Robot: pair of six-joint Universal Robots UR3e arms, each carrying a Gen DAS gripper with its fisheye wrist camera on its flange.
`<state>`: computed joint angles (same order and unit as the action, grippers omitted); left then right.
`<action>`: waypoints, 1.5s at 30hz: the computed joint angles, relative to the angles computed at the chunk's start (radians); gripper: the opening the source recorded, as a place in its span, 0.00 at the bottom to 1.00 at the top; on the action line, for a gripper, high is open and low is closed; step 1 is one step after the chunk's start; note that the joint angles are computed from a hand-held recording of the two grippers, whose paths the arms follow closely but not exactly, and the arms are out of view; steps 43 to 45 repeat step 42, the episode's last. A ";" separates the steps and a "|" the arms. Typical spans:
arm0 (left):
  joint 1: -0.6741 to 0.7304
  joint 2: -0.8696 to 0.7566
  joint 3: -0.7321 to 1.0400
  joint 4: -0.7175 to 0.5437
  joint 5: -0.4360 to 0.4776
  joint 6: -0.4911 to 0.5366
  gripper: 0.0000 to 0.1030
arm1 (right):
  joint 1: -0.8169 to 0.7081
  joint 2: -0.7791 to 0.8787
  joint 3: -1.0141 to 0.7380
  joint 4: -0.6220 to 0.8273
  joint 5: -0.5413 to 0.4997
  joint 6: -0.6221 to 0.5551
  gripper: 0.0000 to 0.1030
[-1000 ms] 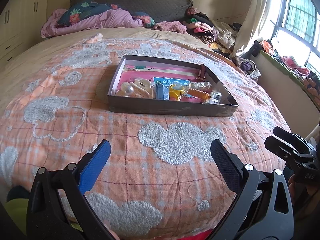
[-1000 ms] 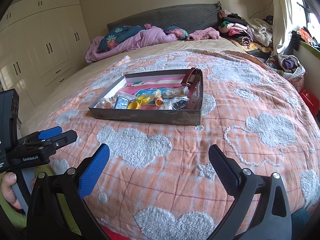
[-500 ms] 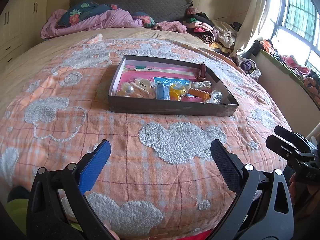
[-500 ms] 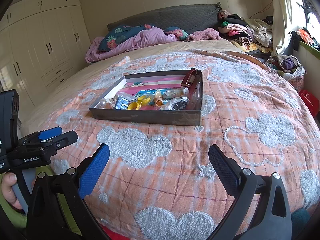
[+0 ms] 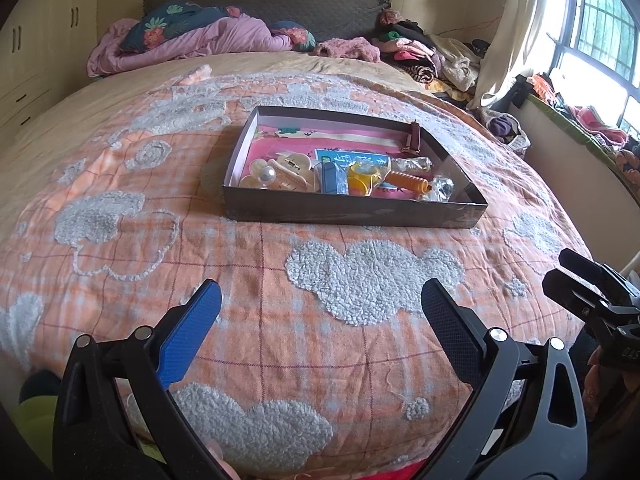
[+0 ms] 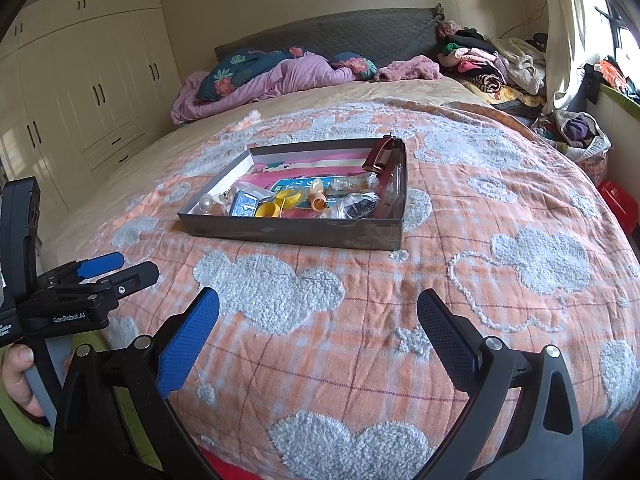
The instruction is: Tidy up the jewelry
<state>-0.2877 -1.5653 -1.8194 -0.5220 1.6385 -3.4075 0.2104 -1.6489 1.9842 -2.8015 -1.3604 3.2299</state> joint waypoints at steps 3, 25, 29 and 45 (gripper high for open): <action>0.003 -0.001 0.003 -0.007 -0.004 -0.008 0.91 | -0.001 -0.001 -0.001 0.002 0.003 -0.001 0.96; 0.007 0.001 -0.003 0.010 0.001 -0.016 0.91 | -0.018 0.002 0.012 -0.007 0.008 0.002 0.96; 0.037 0.006 -0.001 -0.014 -0.025 -0.030 0.91 | -0.072 0.011 0.020 -0.011 0.035 0.011 0.96; 0.452 -0.386 0.415 -0.174 0.091 -0.061 0.91 | -0.346 0.492 -0.493 0.085 -0.236 0.071 0.96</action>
